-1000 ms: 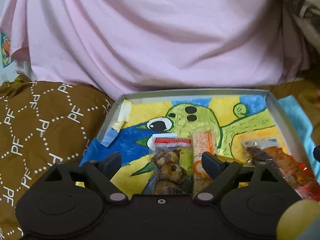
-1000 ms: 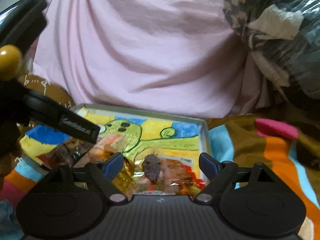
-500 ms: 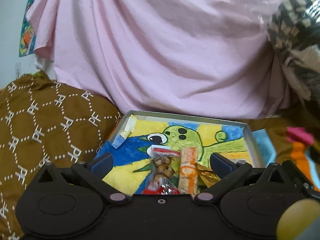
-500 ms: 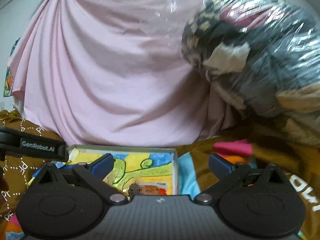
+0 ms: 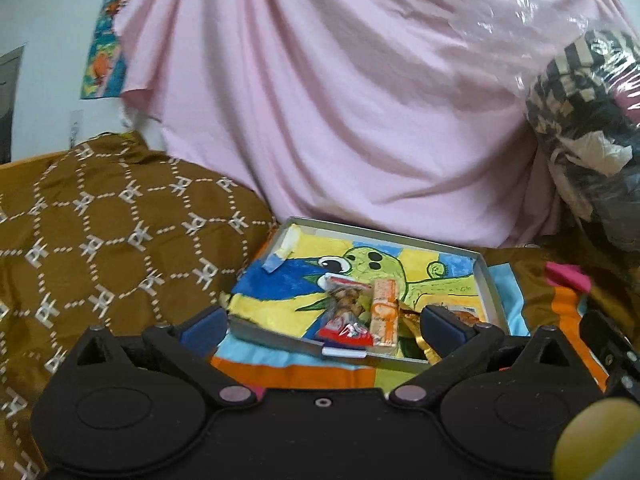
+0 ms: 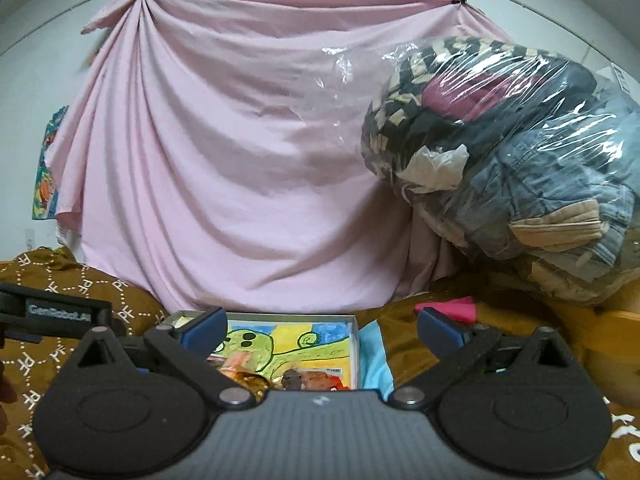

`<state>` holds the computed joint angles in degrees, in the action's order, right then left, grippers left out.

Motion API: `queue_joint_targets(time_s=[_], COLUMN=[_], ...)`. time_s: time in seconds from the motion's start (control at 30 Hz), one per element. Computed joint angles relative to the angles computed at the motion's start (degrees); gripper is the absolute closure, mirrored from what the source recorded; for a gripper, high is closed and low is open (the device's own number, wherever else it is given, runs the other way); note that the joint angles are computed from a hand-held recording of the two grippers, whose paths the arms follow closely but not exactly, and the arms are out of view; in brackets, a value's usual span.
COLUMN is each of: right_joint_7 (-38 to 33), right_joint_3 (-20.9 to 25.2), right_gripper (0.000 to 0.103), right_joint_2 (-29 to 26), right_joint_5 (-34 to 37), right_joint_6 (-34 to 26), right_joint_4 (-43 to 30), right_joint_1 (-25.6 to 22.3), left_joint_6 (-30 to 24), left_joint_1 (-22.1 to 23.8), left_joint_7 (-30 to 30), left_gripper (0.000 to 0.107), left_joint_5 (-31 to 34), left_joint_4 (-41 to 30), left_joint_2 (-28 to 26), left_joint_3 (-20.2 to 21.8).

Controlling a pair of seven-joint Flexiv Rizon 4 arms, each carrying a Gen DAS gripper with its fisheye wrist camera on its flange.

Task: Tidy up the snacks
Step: 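Raise both tools and move them back over the remaining snacks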

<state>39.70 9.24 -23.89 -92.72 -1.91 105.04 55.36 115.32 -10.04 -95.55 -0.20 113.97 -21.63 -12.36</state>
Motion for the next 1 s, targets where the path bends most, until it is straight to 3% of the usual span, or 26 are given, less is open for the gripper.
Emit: queue_joint_targets(time_s=[0.17, 0.57, 0.87, 1.0], right_joint_7=[1.8, -0.9, -2.3, -2.4], right_joint_3=[0.8, 1.9, 2.3, 2.8], right_gripper=[0.0, 0.0, 0.0, 0.0], right_joint_2=[-0.4, -2.0, -2.5, -2.5], right_joint_5=[0.9, 6.8, 11.0, 13.5], right_joint_6=[-2.2, -0.8, 0.3, 4.0], right_joint_4=[-0.1, -2.0, -3.2, -3.5], right_joint_1=[2.0, 4.9, 6.6, 6.3], left_joint_6=[4.5, 8.1, 7.6, 7.2], left_joint_1=[0.2, 0.5, 4.2, 7.6], left_joint_7=[-0.5, 0.5, -0.7, -3.2], left_gripper=[0.005, 0.005, 0.005, 0.005], left_joint_5=[1.4, 4.3, 9.1, 12.3], left_joint_4=[4.7, 10.9, 13.5, 14.0], left_joint_2=[1.6, 4.2, 5.1, 5.6], left_joint_3=[1.8, 4.1, 2.5, 1.3])
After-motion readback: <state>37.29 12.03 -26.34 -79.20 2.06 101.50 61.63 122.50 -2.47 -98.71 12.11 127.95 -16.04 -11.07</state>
